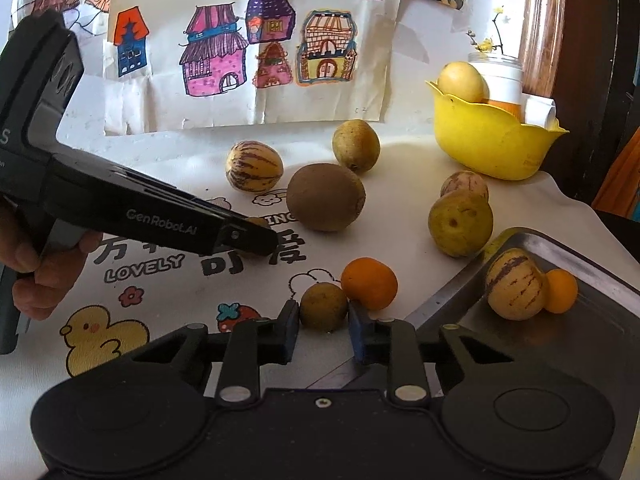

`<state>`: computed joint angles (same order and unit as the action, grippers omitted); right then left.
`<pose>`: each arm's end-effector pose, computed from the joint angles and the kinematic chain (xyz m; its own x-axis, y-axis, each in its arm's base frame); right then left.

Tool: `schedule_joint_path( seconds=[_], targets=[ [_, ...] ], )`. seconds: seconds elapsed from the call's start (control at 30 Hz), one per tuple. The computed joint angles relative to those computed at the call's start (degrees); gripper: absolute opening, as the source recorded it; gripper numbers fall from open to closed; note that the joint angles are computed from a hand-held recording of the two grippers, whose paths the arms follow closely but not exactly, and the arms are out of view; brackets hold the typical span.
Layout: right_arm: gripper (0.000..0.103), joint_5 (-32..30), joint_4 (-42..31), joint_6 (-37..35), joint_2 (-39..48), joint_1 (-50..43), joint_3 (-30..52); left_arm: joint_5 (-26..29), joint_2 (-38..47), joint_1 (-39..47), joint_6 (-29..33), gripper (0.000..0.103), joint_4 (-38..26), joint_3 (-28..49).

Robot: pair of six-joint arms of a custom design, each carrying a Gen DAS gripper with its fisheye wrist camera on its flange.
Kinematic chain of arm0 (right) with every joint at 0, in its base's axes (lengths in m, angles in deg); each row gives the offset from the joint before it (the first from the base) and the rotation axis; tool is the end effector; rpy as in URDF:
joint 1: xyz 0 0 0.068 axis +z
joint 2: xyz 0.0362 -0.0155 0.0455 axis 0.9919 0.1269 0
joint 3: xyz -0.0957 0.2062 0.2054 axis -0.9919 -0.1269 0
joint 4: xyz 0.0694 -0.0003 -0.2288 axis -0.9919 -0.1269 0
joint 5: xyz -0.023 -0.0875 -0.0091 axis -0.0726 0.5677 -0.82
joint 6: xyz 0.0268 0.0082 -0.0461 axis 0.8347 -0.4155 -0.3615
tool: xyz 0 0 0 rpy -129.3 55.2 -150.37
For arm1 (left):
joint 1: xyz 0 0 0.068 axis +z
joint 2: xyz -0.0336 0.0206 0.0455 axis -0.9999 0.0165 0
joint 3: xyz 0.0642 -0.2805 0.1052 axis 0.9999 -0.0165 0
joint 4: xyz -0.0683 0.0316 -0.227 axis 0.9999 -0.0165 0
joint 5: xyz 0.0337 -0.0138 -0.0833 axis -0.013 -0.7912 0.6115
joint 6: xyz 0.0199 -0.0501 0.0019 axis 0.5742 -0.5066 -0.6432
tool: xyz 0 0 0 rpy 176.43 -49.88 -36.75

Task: Organize fruits
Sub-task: 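Grasp a small brown round fruit with the left tool while the right tool grasps another, then carry both small fruits over the metal tray and open both tools to drop them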

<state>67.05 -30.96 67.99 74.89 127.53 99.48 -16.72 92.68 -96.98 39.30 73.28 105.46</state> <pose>0.2528 0.2373 0.1006 -0.5624 -0.2935 -0.7730 -0.4259 0.9042 -0.0335 0.2941 -0.0526 0.1014 -0.6627 0.0804 -0.7446 0.3621 0.9047 -0.2246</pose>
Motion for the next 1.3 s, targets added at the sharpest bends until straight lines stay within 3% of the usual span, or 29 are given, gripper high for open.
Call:
schedule_joint_path(
  seconds=[0.23,0.43,0.9,1.17,1.3],
  targets=[
    [0.028,-0.2,3.1,0.1,-0.8,0.5,-2.4,-1.0,-1.8,-0.4,0.1,0.028,-0.8,-1.1],
    [0.028,0.2,8.7,1.6,-3.9,0.9,-9.1,-2.7,-4.0,-2.7,-0.7,0.028,-2.7,-1.5],
    [0.029,5.6,16.8,0.4,-16.3,-3.0,-27.5,-11.1,-5.4,-18.0,-6.7,0.028,-3.2,1.7],
    [0.028,-1.8,28.9,-3.8,-12.8,-15.3,-34.1,-15.0,-1.8,-25.6,-9.3,0.028,-5.9,8.0],
    [0.028,-6.7,32.5,-6.6,-9.4,-21.1,-33.5,-16.5,0.7,-27.9,-9.6,0.028,-6.7,11.0]
  ],
)
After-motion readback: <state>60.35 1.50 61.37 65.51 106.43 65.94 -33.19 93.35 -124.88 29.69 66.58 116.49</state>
